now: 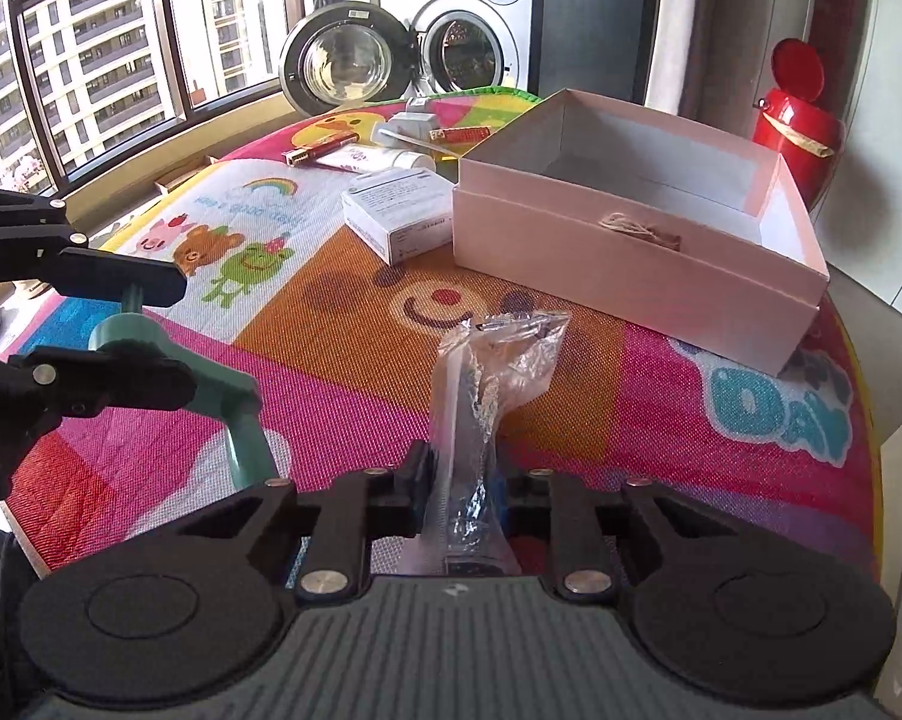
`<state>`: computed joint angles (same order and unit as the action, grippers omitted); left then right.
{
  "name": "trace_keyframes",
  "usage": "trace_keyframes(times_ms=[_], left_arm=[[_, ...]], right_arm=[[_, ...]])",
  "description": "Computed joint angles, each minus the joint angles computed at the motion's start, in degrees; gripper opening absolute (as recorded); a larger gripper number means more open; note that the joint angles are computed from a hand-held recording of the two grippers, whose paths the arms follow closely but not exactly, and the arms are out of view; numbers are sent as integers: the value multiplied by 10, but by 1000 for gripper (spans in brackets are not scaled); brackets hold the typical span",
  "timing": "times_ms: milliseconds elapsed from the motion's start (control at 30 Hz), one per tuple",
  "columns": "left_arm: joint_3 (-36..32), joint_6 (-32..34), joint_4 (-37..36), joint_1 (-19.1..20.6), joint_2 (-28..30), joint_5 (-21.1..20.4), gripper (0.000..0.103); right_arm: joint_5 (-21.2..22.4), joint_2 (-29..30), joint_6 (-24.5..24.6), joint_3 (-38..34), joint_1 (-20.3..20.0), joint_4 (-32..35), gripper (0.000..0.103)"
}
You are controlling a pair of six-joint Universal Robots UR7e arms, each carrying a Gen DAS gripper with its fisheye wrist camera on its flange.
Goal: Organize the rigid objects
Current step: 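Grasp the teal plastic part with the left gripper while the right holds the bag, then carry both items into the pink box and open both grippers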
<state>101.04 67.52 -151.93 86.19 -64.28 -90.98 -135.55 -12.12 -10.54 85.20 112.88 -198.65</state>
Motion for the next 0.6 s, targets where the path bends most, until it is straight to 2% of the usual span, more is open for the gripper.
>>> trace_keyframes(times_ms=[67, 133, 233, 300, 400, 433, 500, 533, 567, 600], left_arm=[[-10, -11, 7, -2, 3, -10, 48], [-23, -16, 0, -12, 11, -21, 48], [-48, -23, -36, -35, 31, -42, 48], [-80, -52, -46, -53, 55, -54, 48], [-149, -126, -60, -73, 108, -76, 48], [-182, -169, -68, -75, 135, -96, 48], [-231, -229, -67, -74, 177, -118, 50], [-258, -252, -49, -74, 197, -119, 51], [-288, -264, -13, -74, 217, -109, 50], [-304, -264, 12, -72, 227, -100, 50]], right_arm=[[14, -26, 9, 35, 4, -26, 20], [7, -47, 1, 58, 14, -71, 20], [-4, -68, -42, 59, 25, -146, 20], [-13, -70, -78, 39, 24, -191, 20], [-10, -74, -100, 0, 11, -206, 20], [-3, -73, -107, -16, 5, -202, 20], [36, -77, -125, -34, -13, -193, 21], [41, -76, -126, -47, -21, -182, 30], [27, -72, -119, -61, -24, -172, 44], [0, -62, -113, -82, -26, -166, 48]])
